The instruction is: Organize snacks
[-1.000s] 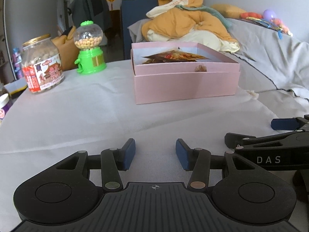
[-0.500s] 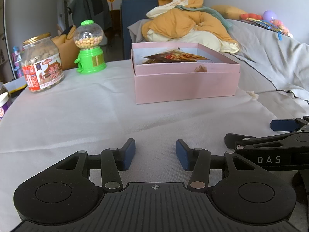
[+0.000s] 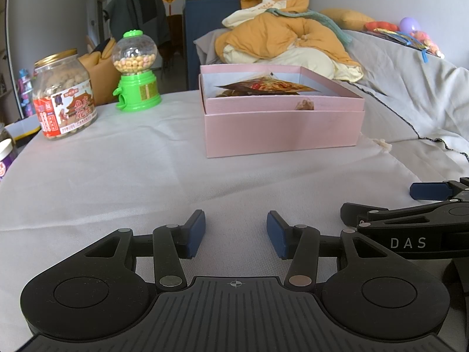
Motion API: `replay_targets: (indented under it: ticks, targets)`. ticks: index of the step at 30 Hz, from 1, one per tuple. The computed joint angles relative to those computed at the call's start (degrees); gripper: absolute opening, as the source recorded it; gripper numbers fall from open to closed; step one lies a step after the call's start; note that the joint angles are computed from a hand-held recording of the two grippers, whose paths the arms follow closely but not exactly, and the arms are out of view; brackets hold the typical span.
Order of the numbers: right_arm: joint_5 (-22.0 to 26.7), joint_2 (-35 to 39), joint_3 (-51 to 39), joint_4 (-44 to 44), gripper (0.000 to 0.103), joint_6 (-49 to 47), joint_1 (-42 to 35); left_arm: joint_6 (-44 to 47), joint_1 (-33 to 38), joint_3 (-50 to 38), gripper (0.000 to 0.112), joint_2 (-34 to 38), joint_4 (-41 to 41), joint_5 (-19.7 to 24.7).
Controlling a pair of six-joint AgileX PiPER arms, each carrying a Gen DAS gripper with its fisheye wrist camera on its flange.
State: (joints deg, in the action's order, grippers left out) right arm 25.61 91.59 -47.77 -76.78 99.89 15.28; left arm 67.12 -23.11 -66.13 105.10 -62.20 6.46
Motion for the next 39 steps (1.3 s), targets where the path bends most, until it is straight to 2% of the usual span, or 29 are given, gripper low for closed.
replay_targets:
  ticks: [17, 28, 32, 39]
  targets:
    - [0.0, 0.1, 0.0, -0.1, 0.103, 0.2, 0.1, 0.4, 0.0, 0.0, 0.053, 0.0, -0.4, 0.0]
    - [0.1, 0.2, -0.1, -0.1, 0.103, 0.2, 0.1, -3.9, -0.5, 0.0, 0.053, -0.1, 4.6, -0.5]
    - [0.0, 0.2, -0.1, -0.2, 0.103, 0.2, 0.1, -0.7, 0.0, -0.1, 0.053, -0.1, 1.3, 0.4]
    - [0.0, 0.1, 0.0, -0.2, 0.103, 0.3, 0.0, 0.6, 0.1, -0.1, 0.053, 0.0, 0.1, 0.4]
